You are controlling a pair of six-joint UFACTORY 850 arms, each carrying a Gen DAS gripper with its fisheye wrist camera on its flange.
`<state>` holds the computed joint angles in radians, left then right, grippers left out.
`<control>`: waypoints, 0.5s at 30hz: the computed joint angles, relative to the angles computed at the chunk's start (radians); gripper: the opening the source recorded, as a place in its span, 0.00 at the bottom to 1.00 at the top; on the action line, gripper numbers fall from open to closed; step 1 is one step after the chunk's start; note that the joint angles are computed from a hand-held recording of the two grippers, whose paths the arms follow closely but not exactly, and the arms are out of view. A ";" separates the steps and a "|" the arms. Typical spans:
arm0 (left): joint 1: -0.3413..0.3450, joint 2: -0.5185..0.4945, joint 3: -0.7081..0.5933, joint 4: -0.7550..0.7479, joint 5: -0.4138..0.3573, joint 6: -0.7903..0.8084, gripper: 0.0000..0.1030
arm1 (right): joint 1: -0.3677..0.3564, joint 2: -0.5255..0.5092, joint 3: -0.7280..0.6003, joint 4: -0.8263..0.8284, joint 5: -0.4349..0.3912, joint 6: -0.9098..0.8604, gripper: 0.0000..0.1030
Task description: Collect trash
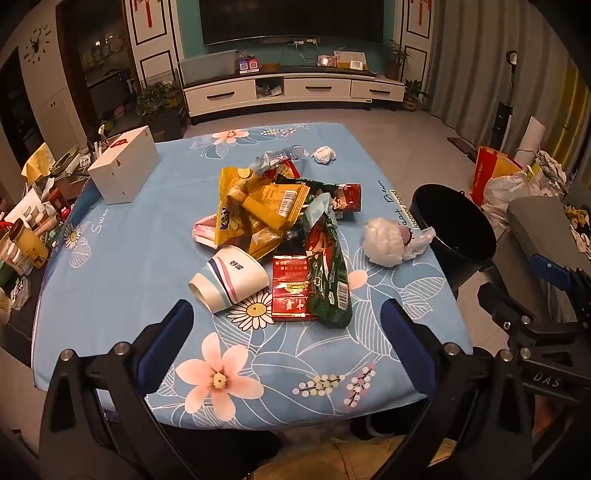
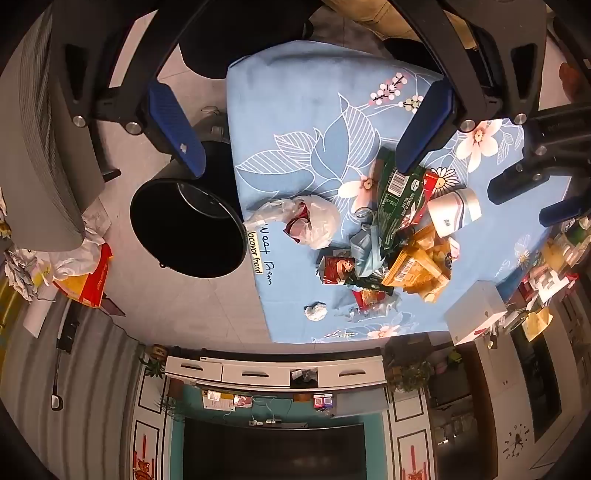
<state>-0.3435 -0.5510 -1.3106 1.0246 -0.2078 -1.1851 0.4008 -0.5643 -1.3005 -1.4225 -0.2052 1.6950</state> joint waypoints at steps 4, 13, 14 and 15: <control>0.003 -0.003 -0.003 -0.023 0.002 0.018 0.98 | 0.000 0.000 0.001 -0.018 0.001 0.019 0.97; -0.004 -0.001 -0.004 -0.005 -0.002 0.004 0.98 | 0.000 -0.003 -0.001 -0.011 -0.003 0.012 0.97; -0.005 -0.002 -0.006 -0.011 -0.003 0.009 0.98 | 0.001 0.000 -0.001 -0.012 -0.004 0.012 0.97; -0.005 -0.007 -0.006 0.011 0.000 -0.017 0.98 | 0.001 0.000 -0.001 -0.012 -0.003 0.012 0.97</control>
<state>-0.3489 -0.5575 -1.3170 1.0359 -0.2078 -1.2018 0.4019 -0.5647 -1.3012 -1.4348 -0.2086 1.7066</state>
